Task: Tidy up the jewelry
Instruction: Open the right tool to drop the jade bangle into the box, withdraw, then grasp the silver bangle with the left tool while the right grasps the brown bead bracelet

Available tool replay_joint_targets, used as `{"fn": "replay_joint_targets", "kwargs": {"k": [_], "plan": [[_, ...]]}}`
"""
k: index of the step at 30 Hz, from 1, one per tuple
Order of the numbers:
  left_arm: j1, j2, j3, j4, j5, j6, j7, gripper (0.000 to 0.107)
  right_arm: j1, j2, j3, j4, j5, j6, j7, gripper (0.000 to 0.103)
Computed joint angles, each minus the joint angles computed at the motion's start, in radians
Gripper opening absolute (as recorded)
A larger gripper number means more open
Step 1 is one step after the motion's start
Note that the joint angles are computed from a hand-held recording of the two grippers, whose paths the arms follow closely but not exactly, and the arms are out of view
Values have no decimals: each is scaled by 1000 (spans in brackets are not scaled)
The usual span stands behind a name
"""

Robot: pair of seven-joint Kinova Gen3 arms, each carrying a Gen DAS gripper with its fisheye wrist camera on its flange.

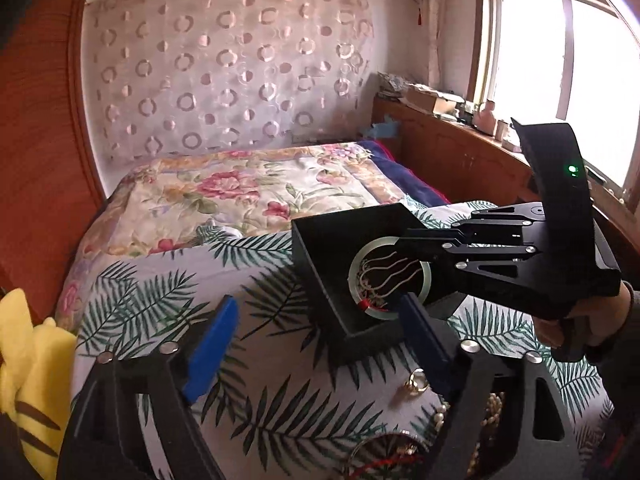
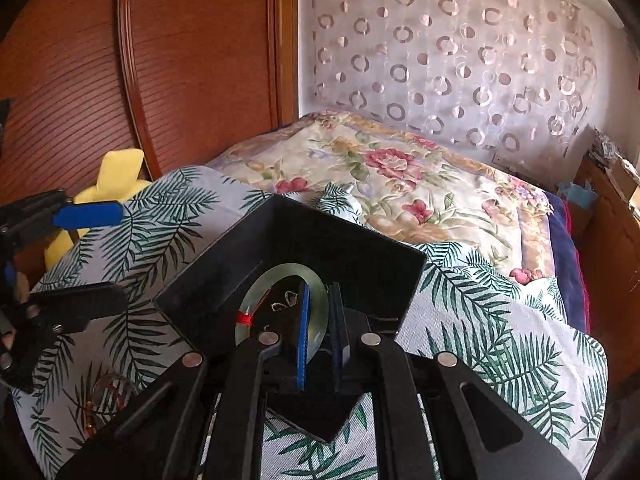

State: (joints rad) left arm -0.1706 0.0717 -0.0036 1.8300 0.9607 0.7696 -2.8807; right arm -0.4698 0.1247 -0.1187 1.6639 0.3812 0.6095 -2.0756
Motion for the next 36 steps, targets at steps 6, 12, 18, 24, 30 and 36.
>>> {"fn": "replay_joint_targets", "kwargs": {"k": [6,12,18,24,30,36], "plan": [[-14,-35,-22,61,42,-6,-54,91,-23,-28,-1,19,69,10,-82,12],[-12,-87,-53,115,36,12,-61,92,-16,-134,-50,113,122,-1,-194,12],[4,-146,-89,181,4,29,-58,92,16,-253,-167,239,159,2,-337,19],[18,-182,-118,234,-22,38,-67,92,48,-327,-279,321,182,34,-458,33],[37,-207,-123,270,-57,34,-52,92,63,-371,-355,381,165,57,-525,33],[73,-203,-93,263,-155,8,46,92,53,-370,-381,418,137,52,-582,33]]}}
